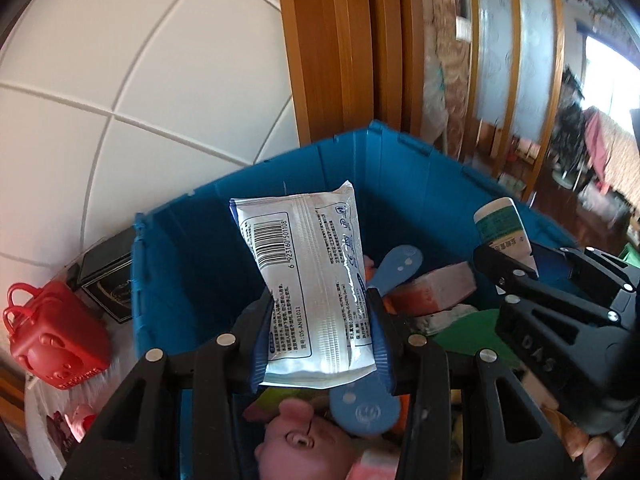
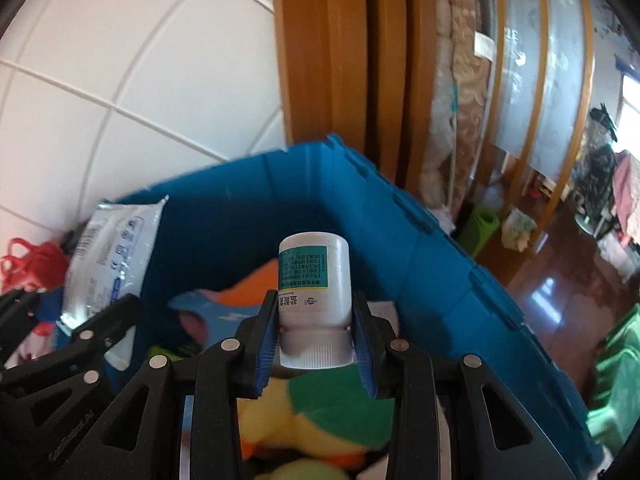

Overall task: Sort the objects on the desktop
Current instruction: 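Carry the wipes packet and pill bottle over the blue crate, then open both tools to drop the packet and bottle into the crate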

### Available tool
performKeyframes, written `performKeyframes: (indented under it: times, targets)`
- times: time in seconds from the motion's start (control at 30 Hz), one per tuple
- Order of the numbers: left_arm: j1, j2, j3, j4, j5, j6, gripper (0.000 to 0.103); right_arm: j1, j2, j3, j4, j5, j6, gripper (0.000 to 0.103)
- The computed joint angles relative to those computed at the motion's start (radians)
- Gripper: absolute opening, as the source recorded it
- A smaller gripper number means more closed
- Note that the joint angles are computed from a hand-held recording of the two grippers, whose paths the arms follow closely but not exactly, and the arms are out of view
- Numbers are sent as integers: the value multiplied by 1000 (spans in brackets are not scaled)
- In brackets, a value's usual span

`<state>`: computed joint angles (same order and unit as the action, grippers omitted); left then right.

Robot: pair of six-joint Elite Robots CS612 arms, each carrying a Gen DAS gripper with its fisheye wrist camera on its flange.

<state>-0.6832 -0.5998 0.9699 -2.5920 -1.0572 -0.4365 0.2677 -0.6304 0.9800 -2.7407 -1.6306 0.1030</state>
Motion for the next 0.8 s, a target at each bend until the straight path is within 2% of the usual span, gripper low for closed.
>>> performKeyframes:
  times: [0.1,0.17,0.27,0.57,0.8]
  targets:
    - [3,40,-66,74,-2,-4,42,1,34,-38,40,-26,-3,34]
    - [5,53,-86,100,-7,-14,42,-5,39,-49,78,12,10,34]
    - [8,71,-107,127,-23,-23,42,8,44,-54,78,-80,-32,34]
    - [16,79,-118,140,-54,-18,42,3,46,-56,105,-80,-10,34]
    - [16,91,-143,176,-43,-17,45,-2,56,-75,123,-81,-1,34]
